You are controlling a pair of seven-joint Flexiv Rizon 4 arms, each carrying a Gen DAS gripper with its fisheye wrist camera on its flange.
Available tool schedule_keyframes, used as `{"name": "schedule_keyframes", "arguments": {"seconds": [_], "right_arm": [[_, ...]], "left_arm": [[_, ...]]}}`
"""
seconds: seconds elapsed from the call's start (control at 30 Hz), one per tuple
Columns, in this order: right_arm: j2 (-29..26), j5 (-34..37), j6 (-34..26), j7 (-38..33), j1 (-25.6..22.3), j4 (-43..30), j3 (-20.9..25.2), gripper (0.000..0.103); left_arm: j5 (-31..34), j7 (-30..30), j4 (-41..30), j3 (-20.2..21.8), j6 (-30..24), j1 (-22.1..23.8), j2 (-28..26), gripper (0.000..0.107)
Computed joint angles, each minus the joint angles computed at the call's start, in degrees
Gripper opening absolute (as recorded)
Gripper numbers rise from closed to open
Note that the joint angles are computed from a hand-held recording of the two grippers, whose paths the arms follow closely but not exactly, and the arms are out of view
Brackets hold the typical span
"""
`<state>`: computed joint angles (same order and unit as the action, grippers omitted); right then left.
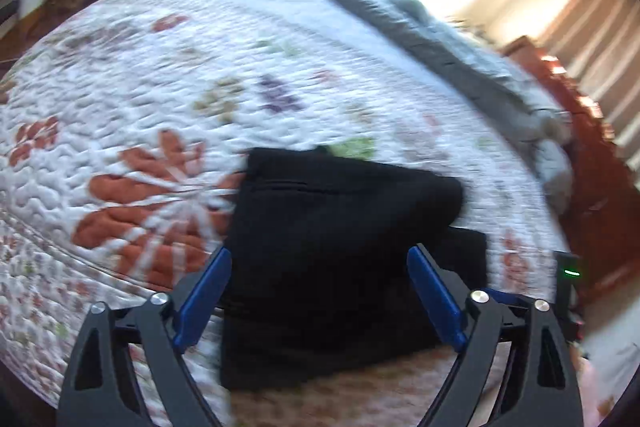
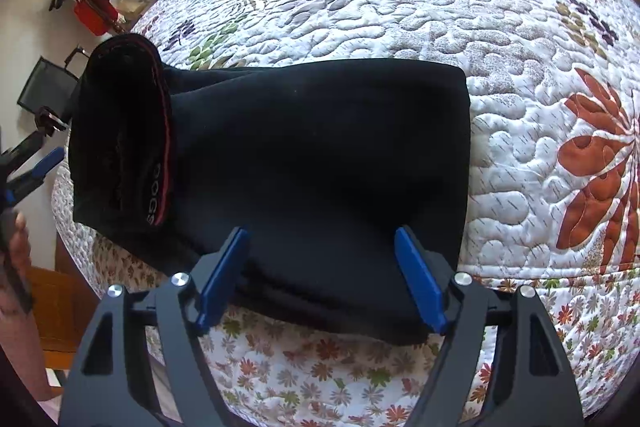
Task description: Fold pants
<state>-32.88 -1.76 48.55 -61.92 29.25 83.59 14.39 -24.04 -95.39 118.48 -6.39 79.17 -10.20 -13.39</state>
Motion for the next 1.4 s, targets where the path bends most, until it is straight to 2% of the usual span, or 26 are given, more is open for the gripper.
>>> {"name": "schedule_keyframes", "arguments": {"seconds": [0.03, 0.1, 0.13, 0.17, 0.23, 0.33, 0.4, 0.53, 0.6, 0.73, 0.83, 0.9, 0.97, 1.0, 1.03, 1.1, 1.23, 1.33, 1.4], "right_arm": [[0.01, -0.54, -0.12, -0.04, 0.28, 0.07, -0.22, 0.076], [0.02, -0.72, 0.03, -0.1, 0.35, 0.2, -0.25, 0.076], [-0.03, -0.55, 0.12, -0.23, 0.22, 0.18, -0.14, 0.076], [-0.07, -0.34, 0.13, -0.36, 0.08, 0.13, -0.03, 0.076], [-0.24, 0.03, -0.43, -0.28, -0.07, -0.36, 0.07, 0.076], [-0.62, -0.68, -2.43, 1.95, 0.88, -2.09, -0.81, 0.075], [-0.87, -0.32, -3.76, 2.61, 1.0, -3.92, -0.47, 0.071], [-2.07, 2.19, -5.71, -1.33, 1.24, -9.34, 2.12, 0.07], [-3.64, 3.15, -8.6, -4.14, 2.06, -13.54, 3.2, 0.07], [-7.2, 7.1, -12.69, -8.67, 3.36, -21.03, 4.74, 0.064], [-10.57, 7.51, -16.8, -9.19, 5.56, -26.83, 3.44, 0.062], [-12.86, 7.32, -20.19, -8.03, 6.78, -30.26, 2.18, 0.06], [-13.94, 7.54, -21.06, -8.05, 7.24, -31.46, 1.5, 0.041], [-14.78, 10.12, -21.11, -9.08, 6.13, -32.57, 3.02, 0.016], [-14.85, 12.42, -20.69, -9.69, 5.22, -32.48, 4.01, 0.007], [-14.36, 12.37, -20.11, -11.23, 5.7, -32.21, 3.27, 0.005], [-9.85, 15.01, -14.67, -13.52, 4.2, -26.94, 3.67, 0.004], [-8.95, 12.09, -17.74, -11.15, 4.79, -25.67, 1.5, 0.004], [-10.3, 10.49, -20.58, -9.92, 5.26, -26.14, 0.82, 0.005]], "left_arm": [[3.45, -2.54, -1.57, 2.72, -2.07, -1.51, -1.11, 0.081], [3.25, -2.66, -3.45, 2.98, -3.75, -2.62, -3.62, 0.076], [7.07, -5.75, -4.5, 4.26, -4.22, -3.77, -4.34, 0.078], [14.62, -10.43, -6.9, 7.4, -5.54, -6.35, -5.19, 0.079], [22.29, -14.7, -10.08, 10.2, -8.44, -9.3, -6.12, 0.079], [25.71, -16.11, -11.43, 9.4, -9.99, -8.83, -6.61, 0.081], [23.72, -14.5, -10.13, 7.31, -9.69, -6.52, -5.56, 0.081], [20.33, -15.01, -8.35, 5.89, -7.99, -4.47, -3.26, 0.081], [22.55, -16.57, -8.64, 7.1, -7.98, -5.05, -2.35, 0.084], [29.82, -21.55, -10.77, 9.82, -13.36, -6.04, -1.42, 0.087], [27.69, -20.42, -9.5, 8.06, -14.3, -3.87, -1.67, 0.087], [26.08, -19.55, -8.15, 7.06, -13.12, -2.92, -1.97, 0.087], [23.19, -18.26, -6.32, 5.83, -10.61, -1.95, -2.32, 0.088], [22.09, -17.97, -5.71, 5.53, -9.74, -1.71, -2.43, 0.09], [21.47, -17.96, -5.46, 5.5, -9.37, -1.68, -2.52, 0.091], [19.98, -17.2, -4.88, 5.2, -8.92, -1.39, -2.35, 0.091], [20.35, -17.31, -4.57, 5.84, -7.92, -1.97, -1.23, 0.091], [22.23, -17.56, -6.34, 6.34, -10.45, -2.72, -2.18, 0.093], [20.37, -15.9, -6.8, 4.98, -10.81, -2.2, -3.82, 0.094]]}}
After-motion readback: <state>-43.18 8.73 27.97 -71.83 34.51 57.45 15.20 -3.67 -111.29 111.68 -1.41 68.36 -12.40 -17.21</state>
